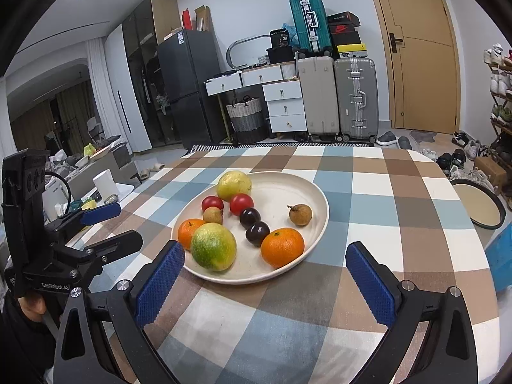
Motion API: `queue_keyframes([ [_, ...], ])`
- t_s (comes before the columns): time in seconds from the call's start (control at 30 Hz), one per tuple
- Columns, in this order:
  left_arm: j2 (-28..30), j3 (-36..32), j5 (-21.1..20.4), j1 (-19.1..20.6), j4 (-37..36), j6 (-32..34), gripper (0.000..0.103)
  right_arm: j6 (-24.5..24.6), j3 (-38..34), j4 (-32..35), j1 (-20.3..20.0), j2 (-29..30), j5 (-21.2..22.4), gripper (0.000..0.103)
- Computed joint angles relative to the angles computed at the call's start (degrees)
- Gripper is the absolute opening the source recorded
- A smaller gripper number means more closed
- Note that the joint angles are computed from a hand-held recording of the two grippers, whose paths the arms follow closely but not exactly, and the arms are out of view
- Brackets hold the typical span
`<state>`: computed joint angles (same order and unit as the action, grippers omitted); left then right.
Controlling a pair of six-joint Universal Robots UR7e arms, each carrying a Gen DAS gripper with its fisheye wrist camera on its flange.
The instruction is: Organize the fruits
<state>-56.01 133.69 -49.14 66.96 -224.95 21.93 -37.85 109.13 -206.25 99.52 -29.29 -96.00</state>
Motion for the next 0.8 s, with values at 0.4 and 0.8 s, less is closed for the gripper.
queue_keyframes([
  [0.4, 0.14, 0.42, -0.03, 0.16, -1.3, -0.89, 0.102, -3.16, 1.85, -4.74, 0.68, 0.59, 0.49, 0.103],
  [0.8, 0.22, 0.39, -0.7, 0.34, -1.43, -0.16, 0.102, -3.62, 1.78, -4.21, 0.73, 0.6, 0.39, 0.103],
])
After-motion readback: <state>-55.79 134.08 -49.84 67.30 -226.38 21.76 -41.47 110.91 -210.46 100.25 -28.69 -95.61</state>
